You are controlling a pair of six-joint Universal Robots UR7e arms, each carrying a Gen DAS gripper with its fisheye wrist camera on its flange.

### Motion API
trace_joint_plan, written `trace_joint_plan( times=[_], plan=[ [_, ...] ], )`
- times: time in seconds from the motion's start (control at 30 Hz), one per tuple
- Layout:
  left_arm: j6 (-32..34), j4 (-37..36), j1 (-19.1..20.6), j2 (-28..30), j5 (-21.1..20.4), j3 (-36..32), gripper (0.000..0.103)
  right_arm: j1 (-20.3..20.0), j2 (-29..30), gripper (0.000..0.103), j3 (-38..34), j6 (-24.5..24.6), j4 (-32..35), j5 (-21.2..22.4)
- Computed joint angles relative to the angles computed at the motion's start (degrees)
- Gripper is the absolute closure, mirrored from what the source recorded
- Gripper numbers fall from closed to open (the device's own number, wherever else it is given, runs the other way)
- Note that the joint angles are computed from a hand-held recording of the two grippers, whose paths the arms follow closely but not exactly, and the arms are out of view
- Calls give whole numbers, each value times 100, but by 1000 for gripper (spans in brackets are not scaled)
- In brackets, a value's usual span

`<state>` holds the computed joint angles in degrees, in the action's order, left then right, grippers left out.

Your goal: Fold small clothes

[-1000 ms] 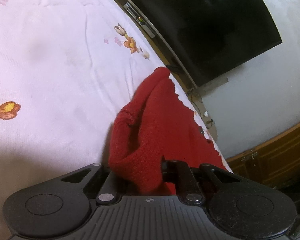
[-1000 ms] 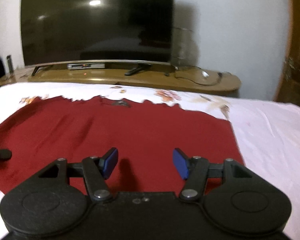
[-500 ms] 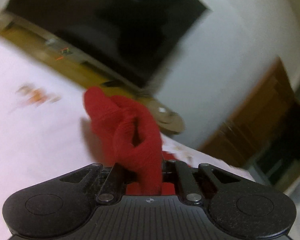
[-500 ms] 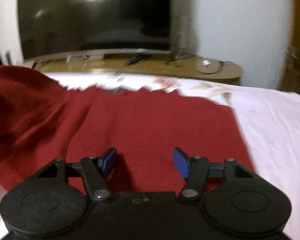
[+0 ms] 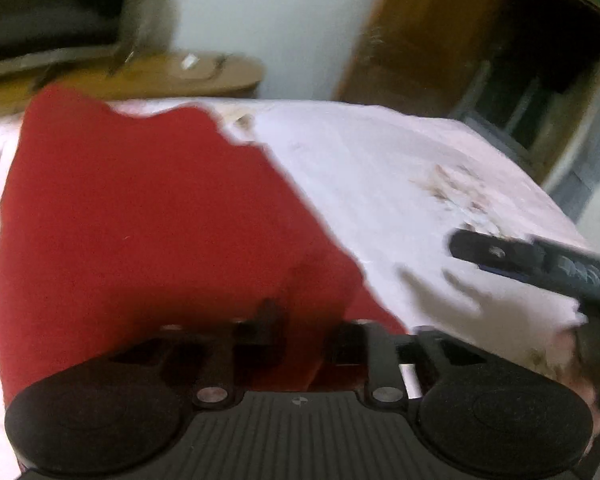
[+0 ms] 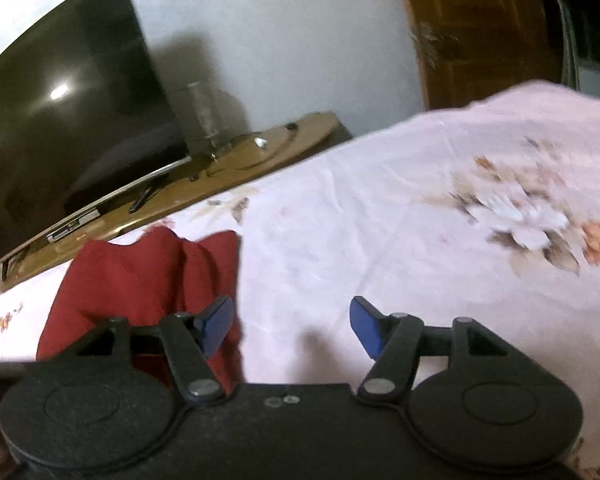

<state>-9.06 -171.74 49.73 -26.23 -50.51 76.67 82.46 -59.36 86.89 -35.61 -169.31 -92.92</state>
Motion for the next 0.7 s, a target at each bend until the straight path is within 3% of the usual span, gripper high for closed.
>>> trace_joint_plan(
  times=[0.03,0.07,0.17,0.23,0.3,0.37,0.57,0.7],
  plan=[
    [49,-294,-87,-137,-86,261,28,-49,-46,39,-21,88,140,74],
    [37,-522,-166,-241,-52,458,26,-77,-84,39,4,157,211,173],
    [36,-1270,-301,-726,196,1201,26,-124,-77,38,-92,462,582,528],
    [-136,-1663,-350,-989,673,1580,26,-157,-83,38,-131,587,975,950],
    [-486,-1686,-324,-1203,1229,1836,26,-176,-26,38,-286,720,1527,1340],
    [-1025,-1488,-200,-1425,1440,2046,26,-165,112,38,-526,848,2112,1632],
    [-1582,-1279,24,-1653,1459,2423,26,42,626,43,-1147,653,2886,1342],
    [-1529,-1254,150,-1394,1355,2087,26,99,906,55,-1536,457,3199,1219]
  ],
)
